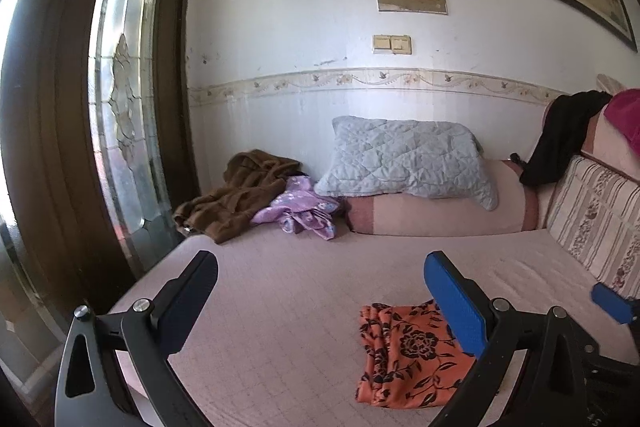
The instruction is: Fold small clothes
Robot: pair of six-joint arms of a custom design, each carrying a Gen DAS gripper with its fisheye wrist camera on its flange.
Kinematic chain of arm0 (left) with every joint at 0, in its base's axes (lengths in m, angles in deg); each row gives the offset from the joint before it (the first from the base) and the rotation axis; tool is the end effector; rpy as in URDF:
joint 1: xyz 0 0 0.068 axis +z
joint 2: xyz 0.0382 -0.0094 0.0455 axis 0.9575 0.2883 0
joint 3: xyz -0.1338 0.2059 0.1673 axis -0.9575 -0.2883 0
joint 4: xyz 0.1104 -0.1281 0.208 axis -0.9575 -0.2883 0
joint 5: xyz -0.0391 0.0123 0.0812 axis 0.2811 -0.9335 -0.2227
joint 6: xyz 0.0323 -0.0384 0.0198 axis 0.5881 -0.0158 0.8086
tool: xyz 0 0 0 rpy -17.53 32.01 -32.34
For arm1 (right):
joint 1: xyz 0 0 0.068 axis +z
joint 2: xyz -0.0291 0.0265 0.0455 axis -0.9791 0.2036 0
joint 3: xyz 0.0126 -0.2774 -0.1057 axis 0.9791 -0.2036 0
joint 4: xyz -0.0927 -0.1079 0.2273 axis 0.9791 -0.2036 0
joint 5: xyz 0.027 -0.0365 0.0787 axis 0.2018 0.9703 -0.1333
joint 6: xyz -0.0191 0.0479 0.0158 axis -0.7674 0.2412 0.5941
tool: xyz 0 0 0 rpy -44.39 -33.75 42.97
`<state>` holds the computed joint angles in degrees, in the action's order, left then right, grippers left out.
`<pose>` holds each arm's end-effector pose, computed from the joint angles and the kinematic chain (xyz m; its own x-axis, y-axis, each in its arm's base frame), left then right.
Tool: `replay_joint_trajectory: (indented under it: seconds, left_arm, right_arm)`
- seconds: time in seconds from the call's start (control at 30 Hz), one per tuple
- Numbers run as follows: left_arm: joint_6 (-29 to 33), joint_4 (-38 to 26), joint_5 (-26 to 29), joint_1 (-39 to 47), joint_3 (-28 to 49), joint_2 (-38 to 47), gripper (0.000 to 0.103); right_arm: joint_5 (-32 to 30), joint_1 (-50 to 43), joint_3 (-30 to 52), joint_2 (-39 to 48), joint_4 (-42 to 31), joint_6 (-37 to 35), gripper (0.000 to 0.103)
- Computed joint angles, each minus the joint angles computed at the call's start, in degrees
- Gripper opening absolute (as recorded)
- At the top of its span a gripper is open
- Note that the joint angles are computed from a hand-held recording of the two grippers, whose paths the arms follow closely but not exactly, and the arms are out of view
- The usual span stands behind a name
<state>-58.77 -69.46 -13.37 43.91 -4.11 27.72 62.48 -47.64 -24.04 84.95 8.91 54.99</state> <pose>0.2044 -0.0848 0.4263 -0.2689 -0.0730 -0.9604 -0.3448 0.9383 0.0252 0.2184 0.1225 0.3827 -0.2736 -0.1266 -0.9535 -0.3617 0.9321 -0.0200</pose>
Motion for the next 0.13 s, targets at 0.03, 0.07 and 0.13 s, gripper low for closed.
replay_joint_trajectory:
  seconds: [0.03, 0.07, 0.13]
  left_arm:
    - [0.22, 1.09, 1.8, 1.27, -0.37, 0.22, 0.103]
    - [0.47, 2.24, 3.6, 2.78, -0.71, 0.7, 0.103]
    - [-0.13, 3.63, 7.43, 6.53, -1.0, 2.32, 0.103]
  right_arm:
    - [-1.41, -0.83, 0.69, 1.23, 0.04, 0.21, 0.068]
    - [-2.16, -1.24, 1.01, 2.03, 0.14, 0.5, 0.068]
    - [-4.89, -3.53, 2.64, 5.09, 0.46, 0.8, 0.068]
